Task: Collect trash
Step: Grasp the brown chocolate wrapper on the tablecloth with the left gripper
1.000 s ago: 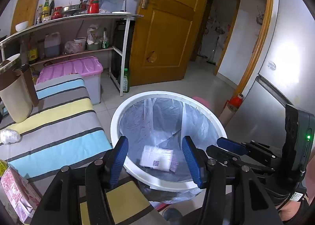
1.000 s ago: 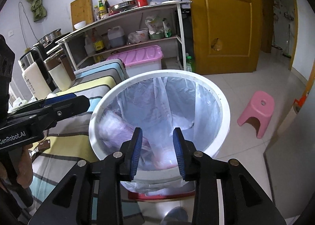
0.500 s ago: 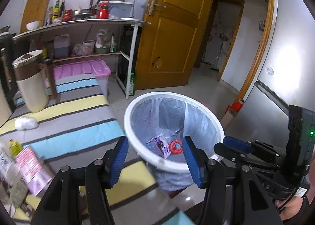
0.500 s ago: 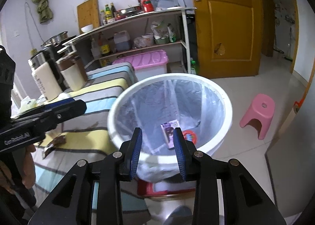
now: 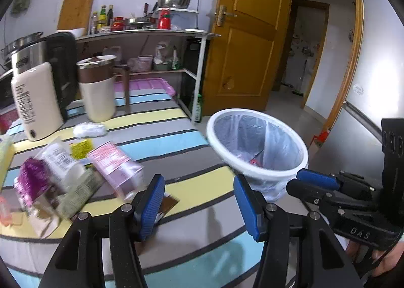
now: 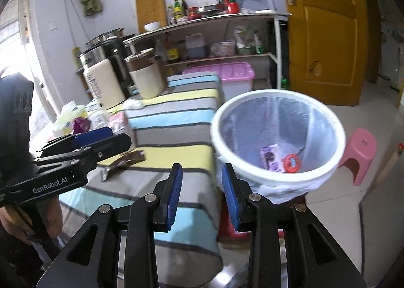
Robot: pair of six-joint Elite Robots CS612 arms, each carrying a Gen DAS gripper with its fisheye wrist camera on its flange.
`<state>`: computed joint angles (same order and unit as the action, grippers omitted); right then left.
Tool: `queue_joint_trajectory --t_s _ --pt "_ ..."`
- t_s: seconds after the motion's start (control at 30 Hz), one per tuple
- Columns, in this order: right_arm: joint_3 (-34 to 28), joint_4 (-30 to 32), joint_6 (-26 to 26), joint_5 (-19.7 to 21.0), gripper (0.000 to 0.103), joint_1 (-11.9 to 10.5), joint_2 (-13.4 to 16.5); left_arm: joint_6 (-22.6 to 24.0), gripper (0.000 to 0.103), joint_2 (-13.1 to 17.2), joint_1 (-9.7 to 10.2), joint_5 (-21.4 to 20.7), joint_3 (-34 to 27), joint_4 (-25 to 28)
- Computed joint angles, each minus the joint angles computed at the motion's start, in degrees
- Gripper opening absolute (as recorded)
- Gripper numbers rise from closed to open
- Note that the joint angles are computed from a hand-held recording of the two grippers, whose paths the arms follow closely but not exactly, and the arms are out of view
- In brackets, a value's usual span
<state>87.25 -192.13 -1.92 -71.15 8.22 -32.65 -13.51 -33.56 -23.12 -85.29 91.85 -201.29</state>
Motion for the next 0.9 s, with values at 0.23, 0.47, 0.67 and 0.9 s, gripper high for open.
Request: queue_joint_trajectory --t_s 0.23,0.47,0.67,0.9 --pt "0.02 2.34 -2.67 0.76 0.034 1.13 -0.27 -0.62 0.057 -0.63 0.72 1.76 2.7 -0.24" --pt "-0.57 4.01 -4.21 1.07 0.034 1.64 -0.12 -0.52 0.057 0.04 1.65 2.17 2.37 2.23" --pt "-1.47 5.45 -4.28 0.99 0.034 1.77 0.23 -0.04 0.057 0.91 1.98 2.24 0.47 7.64" --pt "-2.22 6.46 -4.17 0.91 0.034 1.79 0.51 0.96 0.026 0.91 1.29 4.11 -0.04 10.98"
